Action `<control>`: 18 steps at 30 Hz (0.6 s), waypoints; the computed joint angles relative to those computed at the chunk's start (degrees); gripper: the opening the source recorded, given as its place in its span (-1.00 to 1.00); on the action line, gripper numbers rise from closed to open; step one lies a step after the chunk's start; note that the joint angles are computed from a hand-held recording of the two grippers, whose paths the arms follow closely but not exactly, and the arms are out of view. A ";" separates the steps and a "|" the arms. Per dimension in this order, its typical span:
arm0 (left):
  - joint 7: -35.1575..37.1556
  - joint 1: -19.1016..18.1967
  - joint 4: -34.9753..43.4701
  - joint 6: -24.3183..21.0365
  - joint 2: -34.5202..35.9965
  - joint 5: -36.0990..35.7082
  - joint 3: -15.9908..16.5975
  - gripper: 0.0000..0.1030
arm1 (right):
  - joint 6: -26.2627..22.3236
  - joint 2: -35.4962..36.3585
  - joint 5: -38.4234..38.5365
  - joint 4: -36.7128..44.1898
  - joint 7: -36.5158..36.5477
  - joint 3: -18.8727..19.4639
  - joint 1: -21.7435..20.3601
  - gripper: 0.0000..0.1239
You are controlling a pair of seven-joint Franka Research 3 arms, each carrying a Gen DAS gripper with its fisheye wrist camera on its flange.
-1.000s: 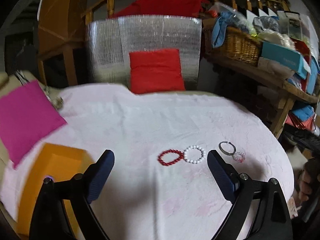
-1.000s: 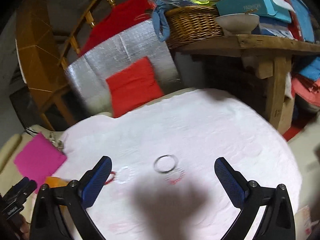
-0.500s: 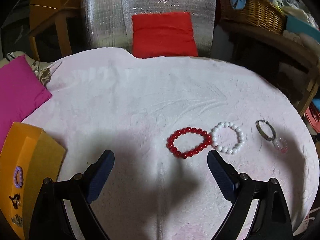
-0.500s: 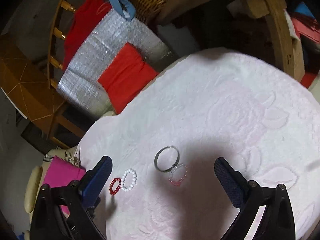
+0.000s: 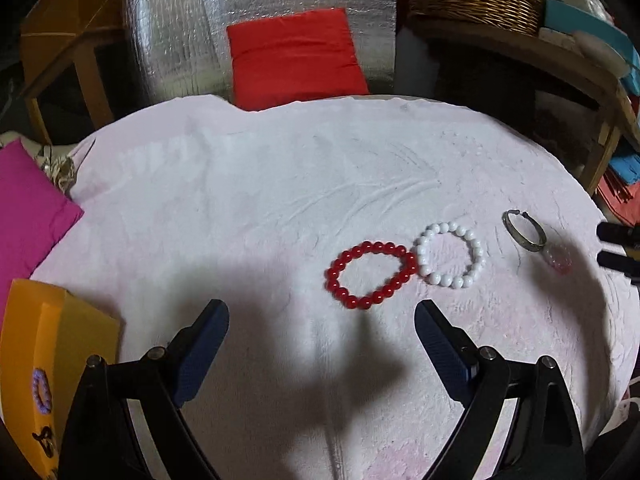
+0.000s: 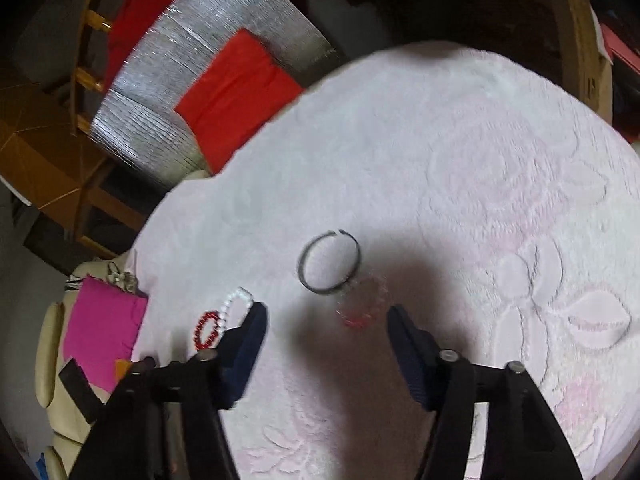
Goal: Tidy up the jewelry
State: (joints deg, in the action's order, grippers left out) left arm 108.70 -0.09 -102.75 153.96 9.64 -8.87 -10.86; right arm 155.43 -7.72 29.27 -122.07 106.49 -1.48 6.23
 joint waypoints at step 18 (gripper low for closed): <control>7.16 1.62 10.70 -7.42 9.17 -3.57 -2.59 0.82 | -1.45 1.23 5.49 0.82 -1.18 -0.77 -0.09 0.02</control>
State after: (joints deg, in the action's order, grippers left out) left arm 115.86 1.52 -92.05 146.54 18.81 -12.45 -13.46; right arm 153.98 -6.49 34.76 -121.25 105.31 -2.25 6.14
